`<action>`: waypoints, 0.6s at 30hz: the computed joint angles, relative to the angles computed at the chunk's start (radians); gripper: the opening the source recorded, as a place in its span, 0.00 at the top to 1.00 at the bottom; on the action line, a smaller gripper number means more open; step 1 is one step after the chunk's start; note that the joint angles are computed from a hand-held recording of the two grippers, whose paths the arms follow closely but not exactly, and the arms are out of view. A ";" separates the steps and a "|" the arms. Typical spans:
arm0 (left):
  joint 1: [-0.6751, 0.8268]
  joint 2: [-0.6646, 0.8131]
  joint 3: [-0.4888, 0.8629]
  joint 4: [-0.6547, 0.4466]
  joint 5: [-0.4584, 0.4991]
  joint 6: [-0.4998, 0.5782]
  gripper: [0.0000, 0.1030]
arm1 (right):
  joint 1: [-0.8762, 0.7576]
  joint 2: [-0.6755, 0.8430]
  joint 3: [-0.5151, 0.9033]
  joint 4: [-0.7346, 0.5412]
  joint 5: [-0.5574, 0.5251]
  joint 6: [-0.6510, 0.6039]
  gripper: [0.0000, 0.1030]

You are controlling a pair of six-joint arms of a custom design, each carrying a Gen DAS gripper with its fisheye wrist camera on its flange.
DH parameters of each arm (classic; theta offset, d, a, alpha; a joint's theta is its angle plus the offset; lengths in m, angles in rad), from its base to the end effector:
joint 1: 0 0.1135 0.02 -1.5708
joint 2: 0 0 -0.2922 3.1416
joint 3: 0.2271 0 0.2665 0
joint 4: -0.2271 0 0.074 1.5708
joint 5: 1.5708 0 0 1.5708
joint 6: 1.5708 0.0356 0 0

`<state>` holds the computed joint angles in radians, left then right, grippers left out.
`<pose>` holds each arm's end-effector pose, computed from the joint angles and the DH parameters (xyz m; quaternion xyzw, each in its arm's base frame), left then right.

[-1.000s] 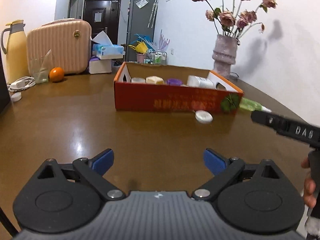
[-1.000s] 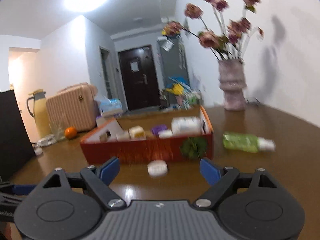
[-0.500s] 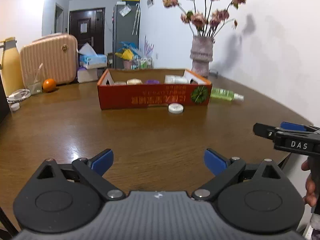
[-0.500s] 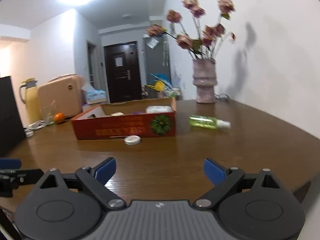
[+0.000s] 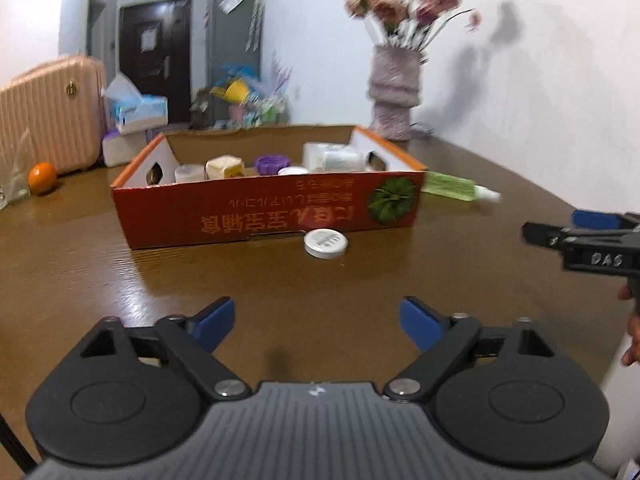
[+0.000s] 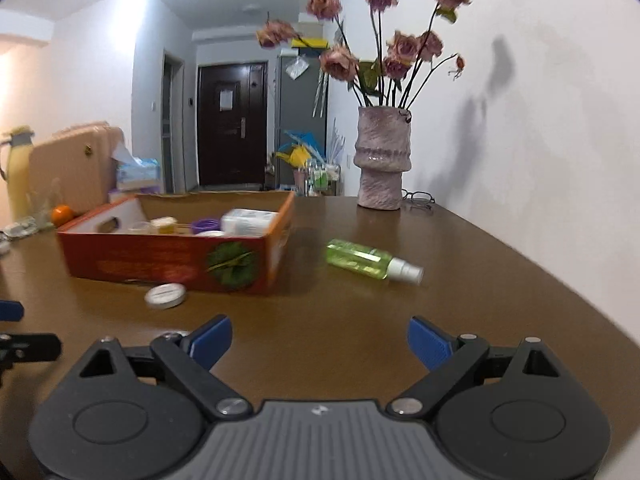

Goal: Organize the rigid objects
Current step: 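Grasp the small white lid with the left gripper while the right gripper grasps the green spray bottle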

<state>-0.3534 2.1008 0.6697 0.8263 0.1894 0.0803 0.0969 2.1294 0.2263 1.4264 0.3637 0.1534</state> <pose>0.3288 -0.1284 0.0549 0.2326 0.8515 -0.1459 0.4467 0.2423 0.0108 0.0470 0.1178 0.8370 -0.0894 0.5269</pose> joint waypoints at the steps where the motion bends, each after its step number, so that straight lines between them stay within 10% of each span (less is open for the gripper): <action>1: -0.006 0.020 0.055 -0.048 -0.004 -0.019 0.20 | -0.044 -0.015 0.039 -0.058 -0.041 -0.030 0.08; 14: -0.081 0.312 0.569 -0.309 -0.121 -0.118 0.31 | -0.327 0.145 0.733 -0.746 -0.409 -0.390 0.10; 18: -0.075 0.312 0.557 -0.272 -0.065 -0.107 0.63 | -0.348 0.214 0.866 -0.884 -0.436 -0.324 0.45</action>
<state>-0.4280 2.4128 1.2266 0.5540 0.1246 -0.0265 -0.2510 2.3434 1.0926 0.5428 -0.0722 -0.1709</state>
